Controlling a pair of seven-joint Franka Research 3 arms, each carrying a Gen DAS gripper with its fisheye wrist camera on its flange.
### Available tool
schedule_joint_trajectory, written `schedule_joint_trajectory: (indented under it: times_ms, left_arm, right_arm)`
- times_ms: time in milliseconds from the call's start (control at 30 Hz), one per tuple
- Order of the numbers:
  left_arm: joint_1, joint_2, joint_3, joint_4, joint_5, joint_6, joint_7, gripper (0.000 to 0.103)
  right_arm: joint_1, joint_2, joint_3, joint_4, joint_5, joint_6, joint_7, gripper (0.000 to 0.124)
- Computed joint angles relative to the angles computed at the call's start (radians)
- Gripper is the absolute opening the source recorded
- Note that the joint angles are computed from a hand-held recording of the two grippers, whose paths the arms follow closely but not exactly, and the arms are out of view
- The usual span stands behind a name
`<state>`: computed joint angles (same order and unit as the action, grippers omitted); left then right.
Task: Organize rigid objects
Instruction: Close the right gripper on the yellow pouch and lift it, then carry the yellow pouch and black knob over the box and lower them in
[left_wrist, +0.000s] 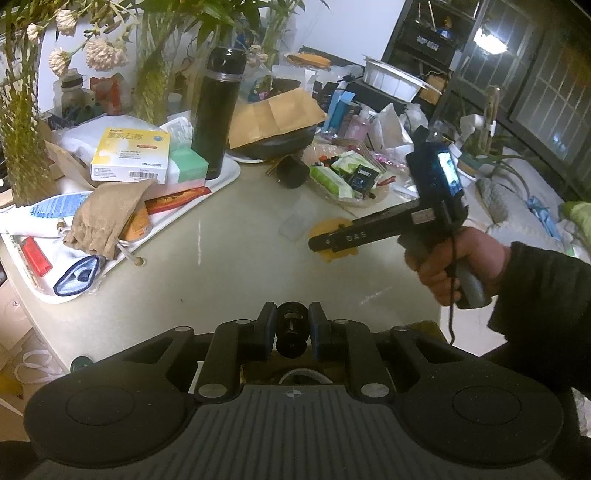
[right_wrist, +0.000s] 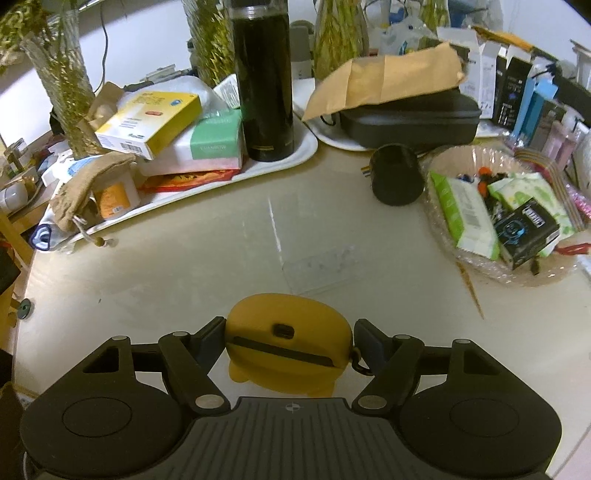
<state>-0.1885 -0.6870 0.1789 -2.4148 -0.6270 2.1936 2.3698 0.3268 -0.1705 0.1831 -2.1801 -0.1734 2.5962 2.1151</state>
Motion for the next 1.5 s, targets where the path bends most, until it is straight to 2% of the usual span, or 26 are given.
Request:
schedule_joint_trajectory:
  times_ms: [567, 767, 1100, 1267, 1333, 1433, 1467, 1500]
  left_arm:
    - [-0.016, -0.039, -0.015, -0.006, 0.050, -0.025, -0.005, 0.019]
    - [-0.027, -0.069, -0.026, -0.027, 0.076, -0.063, -0.011, 0.019]
    - [-0.071, -0.120, -0.037, -0.068, 0.087, -0.142, -0.001, 0.019]
    - [-0.101, -0.118, -0.016, -0.068, 0.052, -0.207, 0.034, 0.019]
    - [-0.096, -0.124, -0.026, -0.074, 0.045, -0.213, 0.042, 0.025]
    - [-0.081, -0.138, -0.047, -0.082, 0.058, -0.206, 0.038, 0.049]
    - [-0.073, -0.148, -0.054, -0.088, 0.065, -0.191, 0.033, 0.054]
    - [-0.065, -0.156, -0.061, -0.093, 0.075, -0.177, 0.026, 0.054]
  right_arm:
    - [-0.012, -0.206, 0.056, -0.082, 0.026, -0.054, 0.025, 0.077]
    - [-0.017, -0.303, 0.088, -0.127, 0.057, -0.055, 0.048, 0.077]
    - [-0.012, -0.435, 0.141, -0.183, 0.087, -0.108, 0.060, 0.077]
    - [-0.012, -0.489, 0.155, -0.212, 0.101, -0.132, 0.072, 0.077]
    - [-0.012, -0.508, 0.160, -0.221, 0.106, -0.143, 0.077, 0.077]
    - [-0.009, -0.538, 0.165, -0.235, 0.117, -0.160, 0.086, 0.077]
    - [-0.006, -0.549, 0.167, -0.242, 0.122, -0.164, 0.088, 0.077]
    - [-0.005, -0.557, 0.169, -0.246, 0.126, -0.167, 0.091, 0.077]
